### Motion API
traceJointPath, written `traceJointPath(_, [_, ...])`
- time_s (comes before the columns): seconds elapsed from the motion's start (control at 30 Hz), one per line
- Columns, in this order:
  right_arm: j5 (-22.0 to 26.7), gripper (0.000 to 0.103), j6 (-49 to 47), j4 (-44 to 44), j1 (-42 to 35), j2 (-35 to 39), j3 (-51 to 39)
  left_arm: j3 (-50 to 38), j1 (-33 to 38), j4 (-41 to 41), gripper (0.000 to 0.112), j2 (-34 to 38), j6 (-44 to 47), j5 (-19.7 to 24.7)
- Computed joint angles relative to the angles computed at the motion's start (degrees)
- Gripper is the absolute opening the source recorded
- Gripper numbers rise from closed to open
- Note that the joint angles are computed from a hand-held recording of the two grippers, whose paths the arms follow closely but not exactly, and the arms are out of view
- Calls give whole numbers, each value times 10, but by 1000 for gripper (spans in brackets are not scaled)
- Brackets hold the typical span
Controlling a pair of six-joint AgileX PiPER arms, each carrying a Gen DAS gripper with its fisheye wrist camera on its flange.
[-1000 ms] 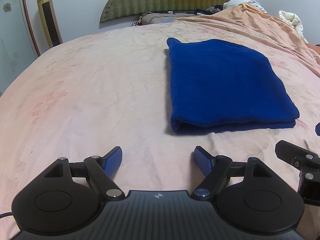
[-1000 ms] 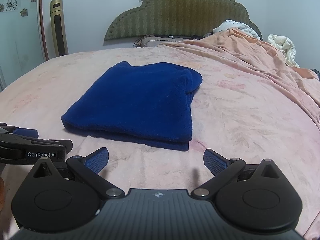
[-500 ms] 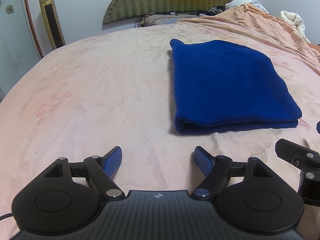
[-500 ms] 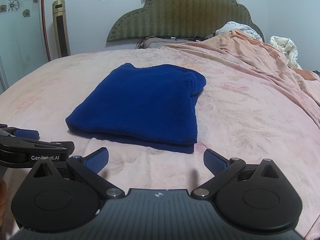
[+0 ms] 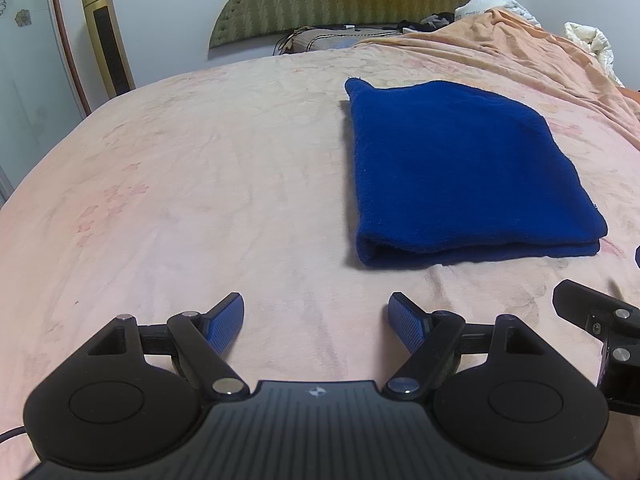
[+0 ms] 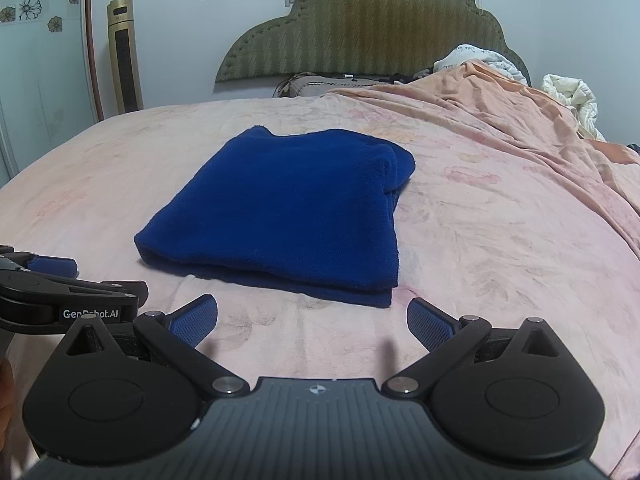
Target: Fold small clothes
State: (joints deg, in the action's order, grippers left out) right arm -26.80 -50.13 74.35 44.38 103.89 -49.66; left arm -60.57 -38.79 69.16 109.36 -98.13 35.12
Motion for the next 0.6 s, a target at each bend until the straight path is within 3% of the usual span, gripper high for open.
traceJointPath(0.6, [-1, 102, 0, 2, 1, 0, -1, -1, -3, 2, 79, 3, 2, 8])
